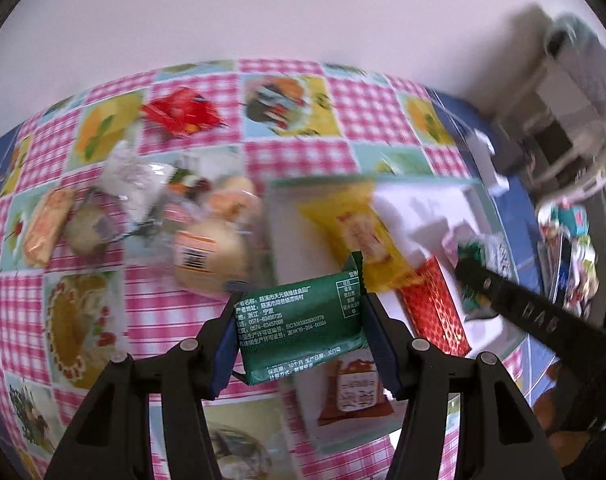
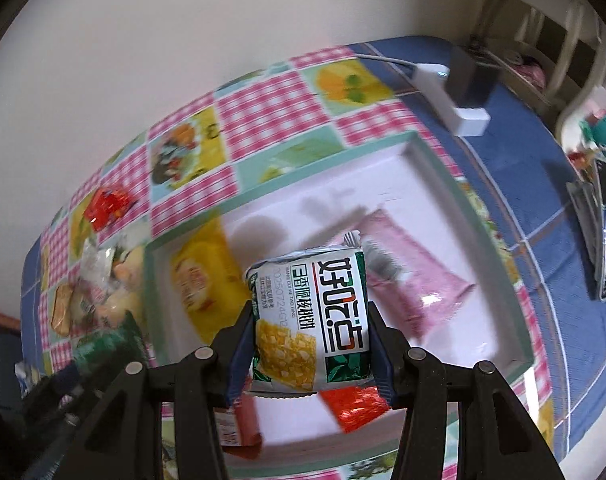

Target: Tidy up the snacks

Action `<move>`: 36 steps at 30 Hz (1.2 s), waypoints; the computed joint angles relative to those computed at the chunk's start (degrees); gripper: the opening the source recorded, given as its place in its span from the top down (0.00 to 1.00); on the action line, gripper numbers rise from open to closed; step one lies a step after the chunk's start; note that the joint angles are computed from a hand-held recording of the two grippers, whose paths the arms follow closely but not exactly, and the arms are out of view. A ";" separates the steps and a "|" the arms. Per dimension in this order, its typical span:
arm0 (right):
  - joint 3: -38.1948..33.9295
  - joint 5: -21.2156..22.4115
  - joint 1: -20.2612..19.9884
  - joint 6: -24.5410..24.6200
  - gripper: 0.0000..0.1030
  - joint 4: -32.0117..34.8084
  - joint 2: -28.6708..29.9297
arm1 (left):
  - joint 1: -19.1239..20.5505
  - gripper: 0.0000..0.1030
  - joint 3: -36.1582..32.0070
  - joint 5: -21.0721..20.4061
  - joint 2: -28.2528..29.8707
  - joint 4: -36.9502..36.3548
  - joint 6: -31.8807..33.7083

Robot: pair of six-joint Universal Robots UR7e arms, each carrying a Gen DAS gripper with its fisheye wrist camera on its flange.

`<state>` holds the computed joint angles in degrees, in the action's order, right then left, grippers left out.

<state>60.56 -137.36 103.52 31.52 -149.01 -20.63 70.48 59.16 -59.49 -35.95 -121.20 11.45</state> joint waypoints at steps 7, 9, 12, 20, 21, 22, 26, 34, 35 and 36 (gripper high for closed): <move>3.20 0.53 -0.81 1.39 0.48 -1.16 -2.00 | -0.43 0.42 -0.43 0.01 2.24 1.60 -0.21; 3.13 0.85 -0.98 1.36 0.48 -0.91 -1.91 | -0.51 0.42 -0.19 -0.34 2.41 1.46 -0.20; 2.36 1.34 -1.20 1.25 0.48 -0.02 -1.37 | -0.55 0.42 -0.30 -0.76 2.82 1.63 -0.55; 1.03 1.53 -1.05 0.15 0.41 0.61 -0.56 | -0.31 0.36 -1.82 -2.73 3.01 3.49 -2.64; 0.89 1.39 -0.93 -0.27 0.38 0.29 -0.45 | -0.33 0.36 -1.80 -3.01 2.87 3.45 -2.82; 0.75 1.29 -0.83 -0.49 0.38 0.22 -0.37 | -0.35 0.35 -1.85 -3.37 2.74 3.60 -3.05; 0.26 1.12 -0.51 -1.07 0.38 0.11 -0.15 | -0.63 0.34 -1.45 -2.66 2.20 2.88 -3.66; -1.55 0.76 -0.08 -1.90 0.37 1.24 0.98 | 0.33 0.27 -2.24 0.72 1.72 0.92 -7.72; -1.91 0.73 -0.02 -2.15 0.35 1.47 1.25 | 0.55 0.26 -2.43 1.97 1.75 0.15 -8.04; -2.38 0.74 0.05 -2.49 0.33 1.65 1.60 | 0.70 0.26 -2.53 2.84 1.74 -0.39 -8.18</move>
<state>58.18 -136.62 103.57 29.03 -147.37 -19.04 71.18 56.63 -56.65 -34.20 -121.58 3.27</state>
